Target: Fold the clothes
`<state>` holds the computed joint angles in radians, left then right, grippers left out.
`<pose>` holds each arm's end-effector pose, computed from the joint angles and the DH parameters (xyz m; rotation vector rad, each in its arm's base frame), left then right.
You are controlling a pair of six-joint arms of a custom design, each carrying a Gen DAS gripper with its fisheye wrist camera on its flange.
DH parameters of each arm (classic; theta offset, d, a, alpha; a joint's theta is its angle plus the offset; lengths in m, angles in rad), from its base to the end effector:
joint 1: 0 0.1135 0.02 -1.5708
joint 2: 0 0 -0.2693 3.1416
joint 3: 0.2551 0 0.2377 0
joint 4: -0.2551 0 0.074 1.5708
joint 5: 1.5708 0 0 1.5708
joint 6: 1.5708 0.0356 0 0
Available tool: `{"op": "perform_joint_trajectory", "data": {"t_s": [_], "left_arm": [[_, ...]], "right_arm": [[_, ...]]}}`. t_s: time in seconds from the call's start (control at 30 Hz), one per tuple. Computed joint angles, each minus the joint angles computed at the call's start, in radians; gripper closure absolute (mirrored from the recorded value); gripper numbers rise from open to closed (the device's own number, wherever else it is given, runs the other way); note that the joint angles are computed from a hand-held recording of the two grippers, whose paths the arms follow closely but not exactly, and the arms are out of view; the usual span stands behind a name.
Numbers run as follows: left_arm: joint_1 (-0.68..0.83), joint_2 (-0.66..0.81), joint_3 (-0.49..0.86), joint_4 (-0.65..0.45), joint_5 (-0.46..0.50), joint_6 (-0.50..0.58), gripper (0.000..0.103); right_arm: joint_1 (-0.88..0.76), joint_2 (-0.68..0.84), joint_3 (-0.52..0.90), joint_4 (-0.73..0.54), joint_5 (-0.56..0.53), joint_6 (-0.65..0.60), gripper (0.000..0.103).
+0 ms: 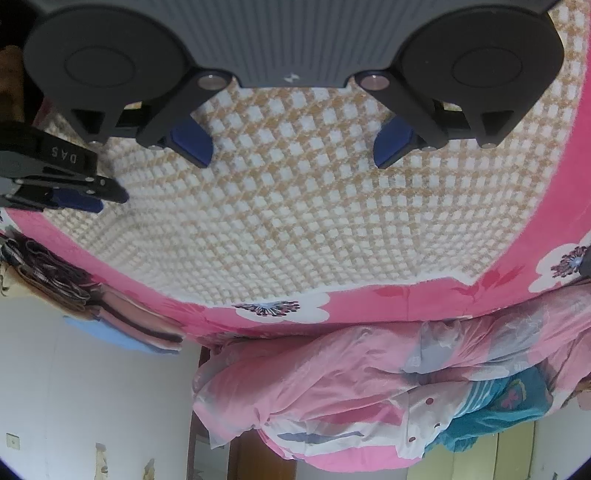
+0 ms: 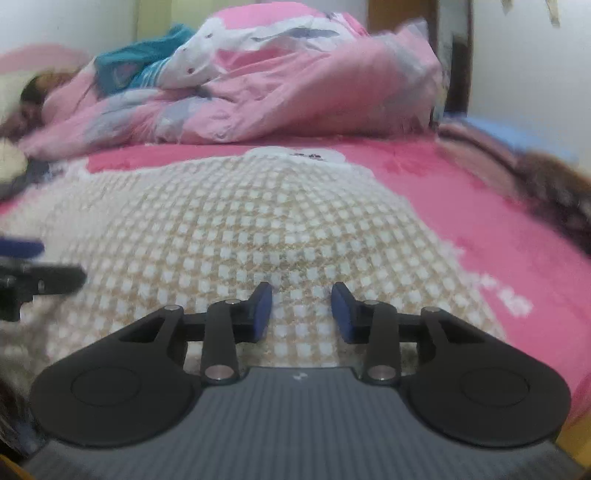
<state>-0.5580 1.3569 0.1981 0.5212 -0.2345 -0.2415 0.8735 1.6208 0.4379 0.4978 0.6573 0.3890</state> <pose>0.1717 -0.0974 0.1253 0.2169 2.1840 -0.1918 0.1805 0.1816 0.1276 -0.1714 2.0884 0.0095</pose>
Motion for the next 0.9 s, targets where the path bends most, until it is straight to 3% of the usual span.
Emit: {"op": "perform_joint_trajectory", "data": {"t_s": [0.03, 0.1, 0.3, 0.37, 0.43, 0.5, 0.57, 0.73, 0.83, 0.9], "left_arm": [[-0.002, 0.002, -0.003, 0.006, 0.000, 0.000, 0.005], [-0.004, 0.013, -0.005, 0.024, 0.002, 0.003, 0.003], [0.020, -0.106, 0.064, -0.175, 0.011, 0.002, 0.004], [0.017, -0.130, 0.061, -0.152, -0.038, 0.028, 0.004], [0.046, -0.084, 0.087, -0.148, -0.026, 0.038, 0.004], [0.075, -0.036, 0.112, -0.143, -0.012, 0.046, 0.004], [0.120, 0.050, 0.120, -0.095, 0.040, 0.038, 0.000], [0.138, 0.088, 0.111, -0.048, 0.061, 0.034, 0.000], [0.141, 0.091, 0.095, -0.022, 0.066, 0.036, 0.000], [0.144, 0.093, 0.090, -0.012, 0.073, 0.037, 0.000]], "right_arm": [[0.016, 0.001, 0.028, -0.051, 0.024, -0.007, 0.065], [0.023, 0.033, 0.032, -0.017, 0.045, -0.047, 0.064], [-0.027, -0.004, -0.004, 0.007, -0.050, -0.030, 0.063], [-0.003, -0.062, -0.018, -0.052, -0.029, -0.012, 0.063], [-0.001, -0.083, 0.002, -0.116, -0.028, -0.012, 0.062], [0.004, -0.129, 0.057, -0.252, -0.018, 0.008, 0.054], [0.004, -0.186, 0.083, -0.280, -0.016, -0.009, 0.050], [-0.035, -0.210, 0.134, -0.171, -0.038, -0.136, 0.040], [-0.135, -0.092, 0.157, -0.098, -0.190, -0.123, 0.036], [-0.190, 0.040, 0.167, -0.056, -0.293, -0.116, 0.026]]}}
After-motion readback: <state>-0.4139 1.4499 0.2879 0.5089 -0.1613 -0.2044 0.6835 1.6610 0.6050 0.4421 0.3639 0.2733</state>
